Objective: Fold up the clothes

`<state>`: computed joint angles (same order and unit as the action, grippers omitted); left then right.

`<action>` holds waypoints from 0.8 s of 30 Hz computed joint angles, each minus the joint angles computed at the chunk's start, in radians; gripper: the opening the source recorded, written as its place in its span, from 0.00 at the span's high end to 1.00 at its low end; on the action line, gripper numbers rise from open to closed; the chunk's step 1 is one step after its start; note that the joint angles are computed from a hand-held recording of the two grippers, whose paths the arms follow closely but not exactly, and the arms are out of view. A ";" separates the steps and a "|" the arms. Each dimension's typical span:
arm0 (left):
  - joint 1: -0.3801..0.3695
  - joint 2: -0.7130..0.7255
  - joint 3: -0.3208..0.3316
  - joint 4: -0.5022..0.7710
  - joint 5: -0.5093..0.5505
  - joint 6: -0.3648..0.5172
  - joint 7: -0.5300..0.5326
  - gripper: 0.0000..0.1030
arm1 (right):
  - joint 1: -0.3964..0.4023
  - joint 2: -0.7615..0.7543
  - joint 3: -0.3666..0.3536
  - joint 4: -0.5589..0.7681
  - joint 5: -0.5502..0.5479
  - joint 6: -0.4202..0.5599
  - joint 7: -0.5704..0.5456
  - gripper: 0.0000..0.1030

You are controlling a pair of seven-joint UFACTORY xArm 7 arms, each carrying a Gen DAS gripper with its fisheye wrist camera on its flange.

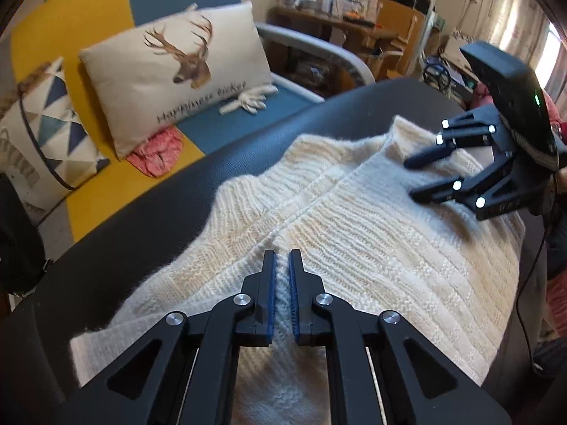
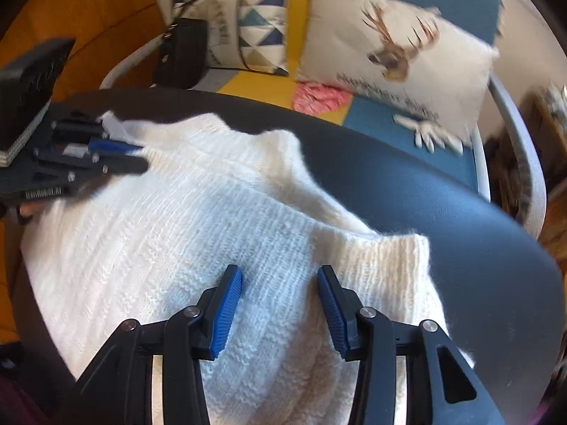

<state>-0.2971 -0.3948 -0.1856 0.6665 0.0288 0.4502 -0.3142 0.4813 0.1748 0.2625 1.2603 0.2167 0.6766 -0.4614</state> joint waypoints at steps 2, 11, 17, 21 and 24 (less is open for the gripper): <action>0.035 -0.010 -0.032 -0.015 0.040 -0.040 -0.056 0.95 | 0.016 -0.019 -0.002 -0.029 -0.051 -0.035 0.013 0.84; 0.134 0.033 -0.112 -0.004 0.190 -0.069 -0.268 0.94 | 0.040 -0.044 -0.019 -0.050 -0.212 -0.115 0.143 0.95; 0.072 0.037 -0.024 -0.032 0.113 -0.102 -0.312 0.87 | 0.029 -0.016 -0.022 -0.062 -0.225 -0.115 0.207 0.95; 0.066 -0.116 -0.004 -0.119 0.064 -0.128 -0.332 0.87 | 0.002 -0.039 -0.001 -0.061 -0.108 -0.112 0.154 0.90; 0.038 -0.212 0.012 -0.172 0.032 -0.118 -0.304 0.86 | -0.010 -0.081 0.031 -0.086 0.080 -0.132 0.012 0.81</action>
<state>-0.2588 -0.6071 -0.1741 0.4943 0.0608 0.3324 -0.6184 0.4708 0.0933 0.2931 1.1748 0.2963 0.5450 -0.4499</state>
